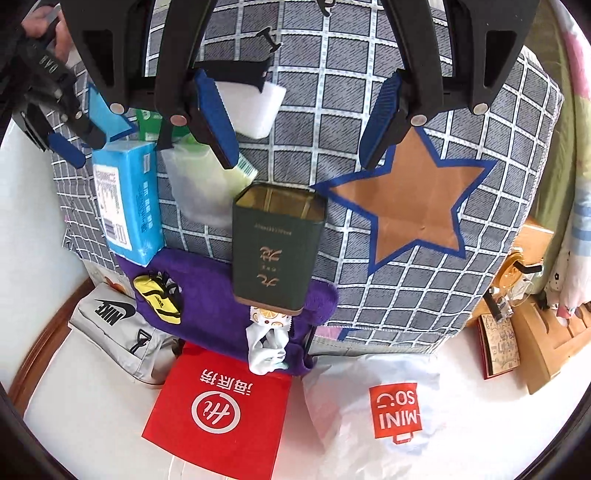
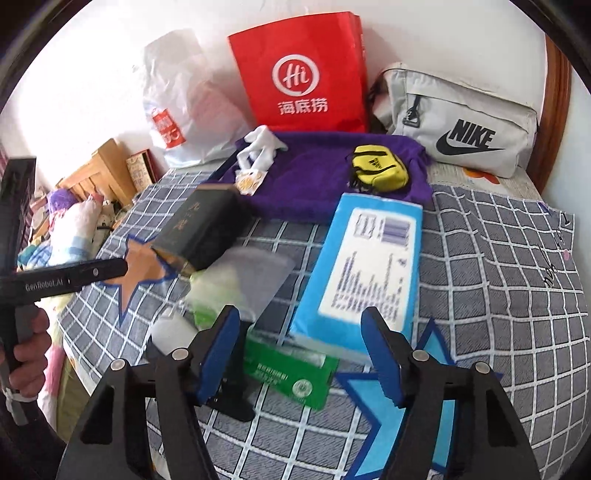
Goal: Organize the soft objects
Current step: 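Lower the right tool and grasp the black strap on the bed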
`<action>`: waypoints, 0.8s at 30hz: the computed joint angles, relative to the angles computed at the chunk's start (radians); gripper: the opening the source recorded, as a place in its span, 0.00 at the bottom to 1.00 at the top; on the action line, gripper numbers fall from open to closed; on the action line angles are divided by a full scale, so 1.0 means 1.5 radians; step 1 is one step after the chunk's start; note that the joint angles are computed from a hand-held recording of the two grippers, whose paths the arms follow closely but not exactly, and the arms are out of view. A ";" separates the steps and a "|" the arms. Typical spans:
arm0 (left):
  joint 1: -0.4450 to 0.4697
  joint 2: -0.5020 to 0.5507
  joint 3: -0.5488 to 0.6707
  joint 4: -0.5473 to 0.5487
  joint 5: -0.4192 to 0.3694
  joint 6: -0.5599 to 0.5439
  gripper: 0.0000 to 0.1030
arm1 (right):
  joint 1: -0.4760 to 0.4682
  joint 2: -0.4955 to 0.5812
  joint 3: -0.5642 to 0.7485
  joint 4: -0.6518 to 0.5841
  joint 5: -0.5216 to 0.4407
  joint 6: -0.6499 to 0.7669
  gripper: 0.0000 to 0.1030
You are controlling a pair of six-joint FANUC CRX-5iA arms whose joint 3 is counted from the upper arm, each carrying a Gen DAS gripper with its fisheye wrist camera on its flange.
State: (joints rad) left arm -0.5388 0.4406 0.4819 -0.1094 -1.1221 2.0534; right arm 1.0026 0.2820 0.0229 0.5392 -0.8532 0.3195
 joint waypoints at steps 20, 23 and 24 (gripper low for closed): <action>0.039 -0.078 -0.173 0.075 0.092 -0.038 0.64 | 0.031 0.062 0.015 -0.024 0.047 -0.050 0.50; 0.042 -0.078 -0.179 0.082 0.094 -0.044 0.64 | 0.030 0.079 0.030 -0.025 0.039 -0.049 0.50; 0.043 -0.077 -0.179 0.083 0.093 -0.045 0.64 | 0.030 0.084 0.035 -0.024 0.036 -0.050 0.49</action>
